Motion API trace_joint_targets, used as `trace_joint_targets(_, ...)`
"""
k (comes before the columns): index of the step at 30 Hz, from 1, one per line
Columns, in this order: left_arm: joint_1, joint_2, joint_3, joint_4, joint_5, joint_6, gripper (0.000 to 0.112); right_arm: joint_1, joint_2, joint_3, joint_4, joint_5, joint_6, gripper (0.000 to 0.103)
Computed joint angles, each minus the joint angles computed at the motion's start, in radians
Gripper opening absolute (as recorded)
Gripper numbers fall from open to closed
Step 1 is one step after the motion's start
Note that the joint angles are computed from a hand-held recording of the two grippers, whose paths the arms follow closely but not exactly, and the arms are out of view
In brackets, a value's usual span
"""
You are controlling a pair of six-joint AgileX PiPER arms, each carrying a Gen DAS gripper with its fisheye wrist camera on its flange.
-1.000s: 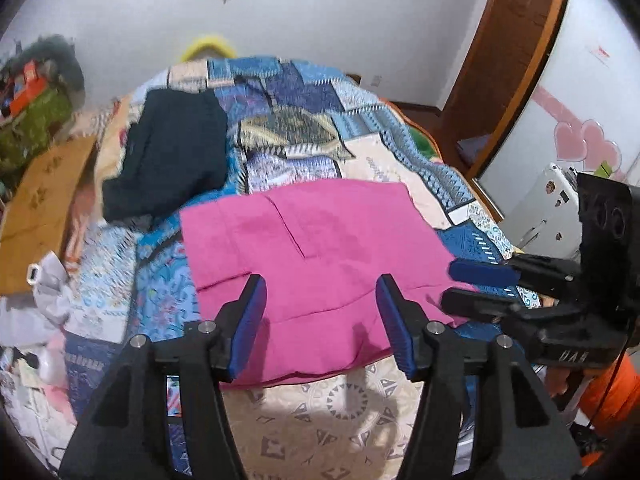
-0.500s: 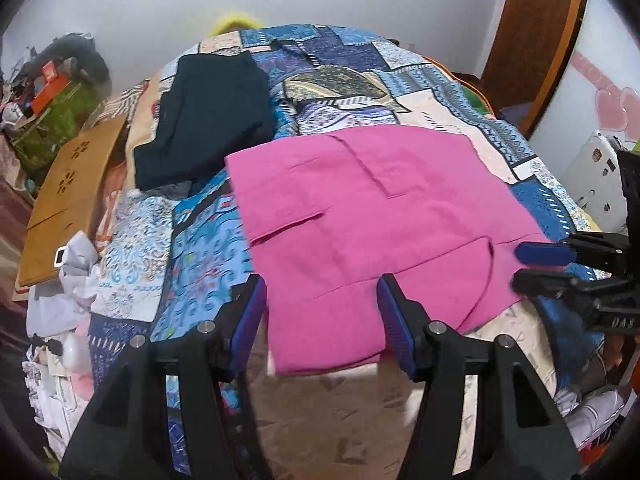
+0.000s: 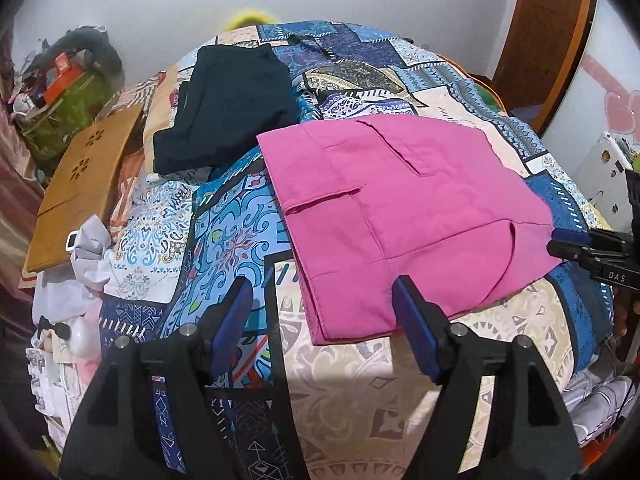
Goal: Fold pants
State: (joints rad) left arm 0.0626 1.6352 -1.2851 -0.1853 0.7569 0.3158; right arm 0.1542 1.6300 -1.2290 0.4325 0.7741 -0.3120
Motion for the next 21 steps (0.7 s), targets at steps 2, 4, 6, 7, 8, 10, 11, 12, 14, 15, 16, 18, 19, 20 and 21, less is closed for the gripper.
trace_joint_targets(2, 0.003, -0.002, -0.003, -0.009, 0.004, 0.002, 0.074, -0.012, -0.002, -0.001, -0.012, 0.009, 0.012, 0.036)
trace_joint_targets(4, 0.01, -0.002, -0.016, -0.013, 0.019, -0.002, 0.073, -0.028, 0.005, -0.017, -0.021, 0.032, 0.016, 0.036)
trace_joint_targets(6, 0.017, 0.0, -0.04, -0.003, 0.04, -0.018, 0.073, -0.04, 0.009, -0.039, -0.029, 0.059, 0.033, 0.036)
trace_joint_targets(7, 0.022, 0.0, -0.055, 0.007, 0.047, -0.03, 0.073, -0.049, 0.01, -0.053, -0.03, 0.07, 0.039, 0.036)
trace_joint_targets(8, 0.03, 0.002, -0.077, 0.013, 0.055, -0.038, 0.073, -0.055, 0.009, -0.062, -0.023, 0.075, 0.038, 0.036)
trace_joint_targets(10, 0.044, 0.01, -0.116, 0.011, 0.07, -0.044, 0.073, -0.069, 0.005, -0.082, -0.01, 0.076, 0.036, 0.037)
trace_joint_targets(11, 0.055, 0.022, -0.153, 0.004, 0.08, -0.05, 0.073, -0.074, 0.007, -0.101, -0.009, 0.074, 0.038, 0.037)
trace_joint_targets(12, 0.064, 0.037, -0.186, 0.0, 0.089, -0.056, 0.073, -0.077, 0.01, -0.12, -0.005, 0.071, 0.039, 0.037)
trace_joint_targets(14, 0.078, 0.074, -0.26, -0.009, 0.118, -0.065, 0.073, -0.086, 0.02, -0.161, 0.014, 0.072, 0.033, 0.037)
trace_joint_targets(15, 0.082, 0.095, -0.298, -0.016, 0.132, -0.069, 0.073, -0.09, 0.031, -0.188, 0.018, 0.074, 0.035, 0.037)
trace_joint_targets(16, 0.084, 0.125, -0.345, -0.021, 0.147, -0.076, 0.073, -0.095, 0.045, -0.217, 0.024, 0.075, 0.033, 0.037)
trace_joint_targets(18, 0.081, 0.177, -0.428, -0.006, 0.17, -0.1, 0.073, -0.097, 0.076, -0.272, 0.019, 0.079, 0.041, 0.037)
trace_joint_targets(19, 0.078, 0.208, -0.475, 0.004, 0.183, -0.114, 0.073, -0.098, 0.093, -0.301, 0.013, 0.083, 0.048, 0.037)
trace_joint_targets(20, 0.076, 0.235, -0.514, 0.01, 0.194, -0.121, 0.073, -0.1, 0.112, -0.331, 0.011, 0.086, 0.05, 0.037)
trace_joint_targets(21, 0.073, 0.275, -0.571, 0.017, 0.212, -0.132, 0.073, -0.104, 0.135, -0.364, 0.008, 0.09, 0.05, 0.038)
